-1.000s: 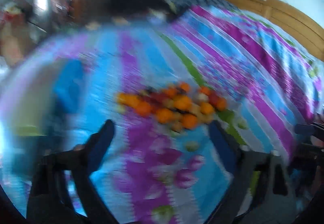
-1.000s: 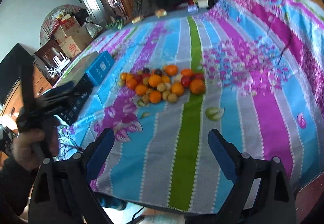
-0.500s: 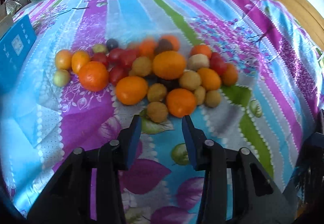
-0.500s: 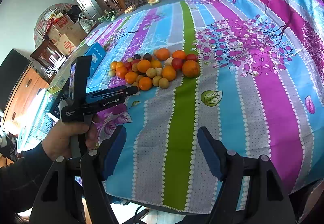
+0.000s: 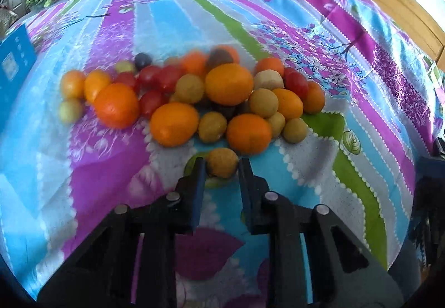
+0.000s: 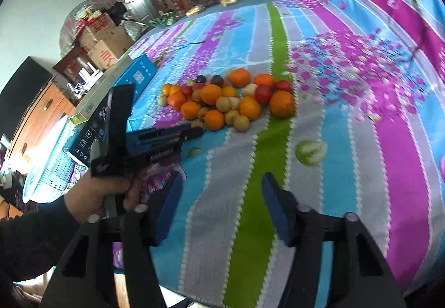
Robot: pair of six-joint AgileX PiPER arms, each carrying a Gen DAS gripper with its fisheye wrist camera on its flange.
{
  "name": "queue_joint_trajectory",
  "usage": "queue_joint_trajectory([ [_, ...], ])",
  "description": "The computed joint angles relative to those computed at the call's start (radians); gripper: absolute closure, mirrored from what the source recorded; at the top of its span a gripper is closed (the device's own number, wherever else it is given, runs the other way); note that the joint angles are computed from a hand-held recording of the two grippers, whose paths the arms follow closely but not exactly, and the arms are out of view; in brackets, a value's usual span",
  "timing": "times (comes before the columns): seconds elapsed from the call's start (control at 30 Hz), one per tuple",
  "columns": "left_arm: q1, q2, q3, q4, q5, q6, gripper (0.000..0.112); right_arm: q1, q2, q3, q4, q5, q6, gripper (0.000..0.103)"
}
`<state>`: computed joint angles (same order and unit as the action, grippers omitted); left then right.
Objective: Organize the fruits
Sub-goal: 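Grasp a kiwi with the left tool while the right tool grasps an orange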
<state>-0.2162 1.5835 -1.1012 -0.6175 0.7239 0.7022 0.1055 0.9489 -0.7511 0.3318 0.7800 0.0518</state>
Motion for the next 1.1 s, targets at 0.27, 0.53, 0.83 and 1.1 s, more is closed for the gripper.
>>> queue_joint_trajectory([
  [0.27,0.12,-0.101,0.064,-0.032,0.009,-0.023,0.088,0.027,0.344,-0.075,0.331,-0.195,-0.309,0.053],
  [0.53,0.181,-0.107,0.041,-0.053,0.041,0.006,0.088,0.161,0.613,-0.235,-0.061,-0.329,0.078,0.054],
  [0.83,0.214,-0.108,0.036,-0.068,0.076,0.023,0.088,0.228,0.702,-0.279,-0.358,-0.376,0.329,0.063],
  [1.1,0.233,-0.204,-0.02,0.026,0.122,-0.063,0.088,0.364,0.528,-0.255,-0.726,-0.219,0.717,0.064],
])
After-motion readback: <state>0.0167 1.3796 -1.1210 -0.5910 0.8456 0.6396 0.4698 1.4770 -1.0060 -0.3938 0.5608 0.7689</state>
